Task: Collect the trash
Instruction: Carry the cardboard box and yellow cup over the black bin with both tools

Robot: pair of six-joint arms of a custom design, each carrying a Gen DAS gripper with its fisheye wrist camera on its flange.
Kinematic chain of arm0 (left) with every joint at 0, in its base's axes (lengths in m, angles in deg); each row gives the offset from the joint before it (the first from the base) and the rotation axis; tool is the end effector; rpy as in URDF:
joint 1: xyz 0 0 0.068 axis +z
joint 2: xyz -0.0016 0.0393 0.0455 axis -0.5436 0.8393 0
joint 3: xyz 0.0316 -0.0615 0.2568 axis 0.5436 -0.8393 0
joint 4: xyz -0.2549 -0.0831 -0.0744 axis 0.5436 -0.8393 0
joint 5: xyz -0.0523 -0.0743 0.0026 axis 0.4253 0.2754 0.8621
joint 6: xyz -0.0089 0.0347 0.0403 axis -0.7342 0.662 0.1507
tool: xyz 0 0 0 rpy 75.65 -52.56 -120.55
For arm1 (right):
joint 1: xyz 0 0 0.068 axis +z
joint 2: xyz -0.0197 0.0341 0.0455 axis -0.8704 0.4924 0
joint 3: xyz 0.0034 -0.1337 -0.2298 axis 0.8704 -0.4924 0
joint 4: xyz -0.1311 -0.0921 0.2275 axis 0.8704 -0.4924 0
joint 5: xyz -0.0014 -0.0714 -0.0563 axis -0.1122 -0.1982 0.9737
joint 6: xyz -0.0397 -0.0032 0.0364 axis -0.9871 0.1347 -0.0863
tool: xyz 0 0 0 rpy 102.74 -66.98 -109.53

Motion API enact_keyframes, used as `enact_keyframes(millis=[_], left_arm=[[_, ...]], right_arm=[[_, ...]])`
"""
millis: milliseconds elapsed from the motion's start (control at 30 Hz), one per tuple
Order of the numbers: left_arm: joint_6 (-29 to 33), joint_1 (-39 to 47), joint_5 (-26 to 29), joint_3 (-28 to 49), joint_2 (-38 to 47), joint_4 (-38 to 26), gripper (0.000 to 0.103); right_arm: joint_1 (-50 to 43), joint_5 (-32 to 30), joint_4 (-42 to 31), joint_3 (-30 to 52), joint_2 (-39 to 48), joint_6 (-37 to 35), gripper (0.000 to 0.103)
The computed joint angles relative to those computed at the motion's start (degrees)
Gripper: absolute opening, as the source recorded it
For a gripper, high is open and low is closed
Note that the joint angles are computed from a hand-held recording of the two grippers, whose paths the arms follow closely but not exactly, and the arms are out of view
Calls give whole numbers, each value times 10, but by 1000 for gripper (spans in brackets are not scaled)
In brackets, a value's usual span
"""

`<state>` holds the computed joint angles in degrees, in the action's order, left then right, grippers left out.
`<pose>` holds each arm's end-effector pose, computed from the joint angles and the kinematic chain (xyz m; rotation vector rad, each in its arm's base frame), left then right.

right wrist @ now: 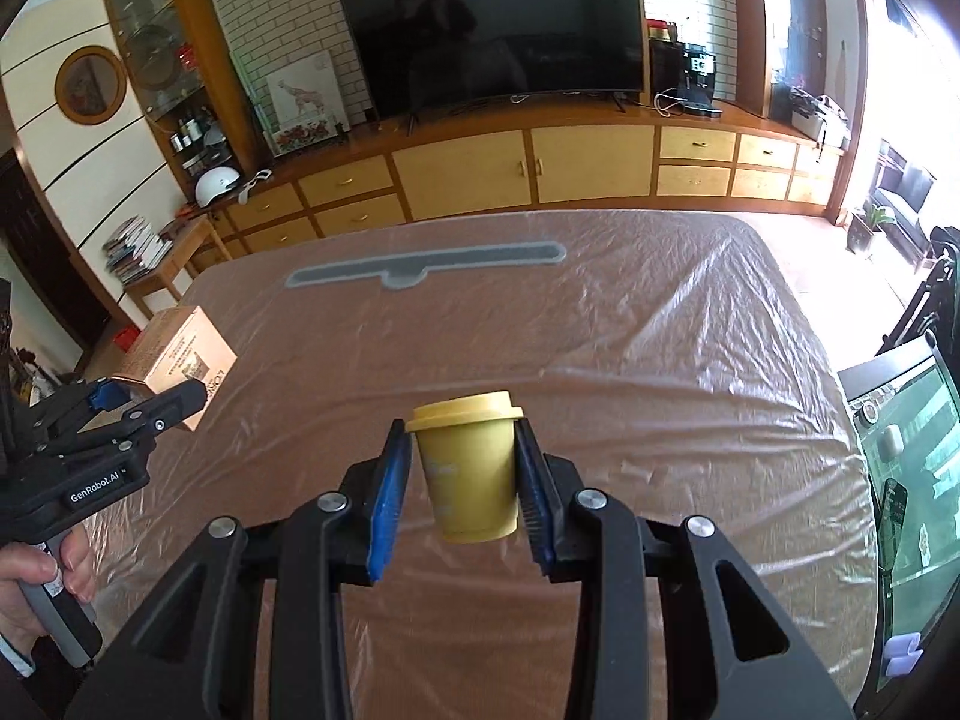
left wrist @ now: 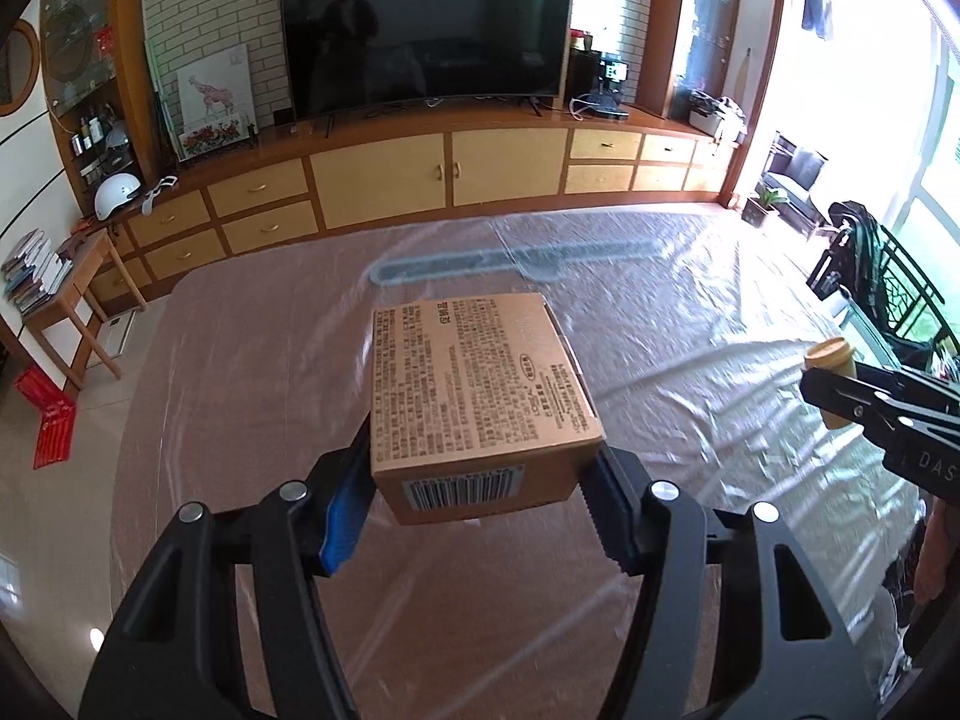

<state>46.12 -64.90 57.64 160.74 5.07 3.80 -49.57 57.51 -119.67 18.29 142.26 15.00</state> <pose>0.3194 -0.1885 0.2467 0.1449 2.4167 -0.0863 0.3021 0.0648 0.2742 -0.2127 2.4531 0.3387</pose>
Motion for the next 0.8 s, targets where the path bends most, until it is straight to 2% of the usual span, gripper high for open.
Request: enact_keyframes(millis=[467, 800], left_arm=[[-16, -75, -6, -133, -129, -23, 59], [-51, -116, -23, -175, -195, -54, 58]], right_arm=[[46, -13, -86, -114, -174, 2, 34], [83, -14, -135, -143, -253, 20, 34]])
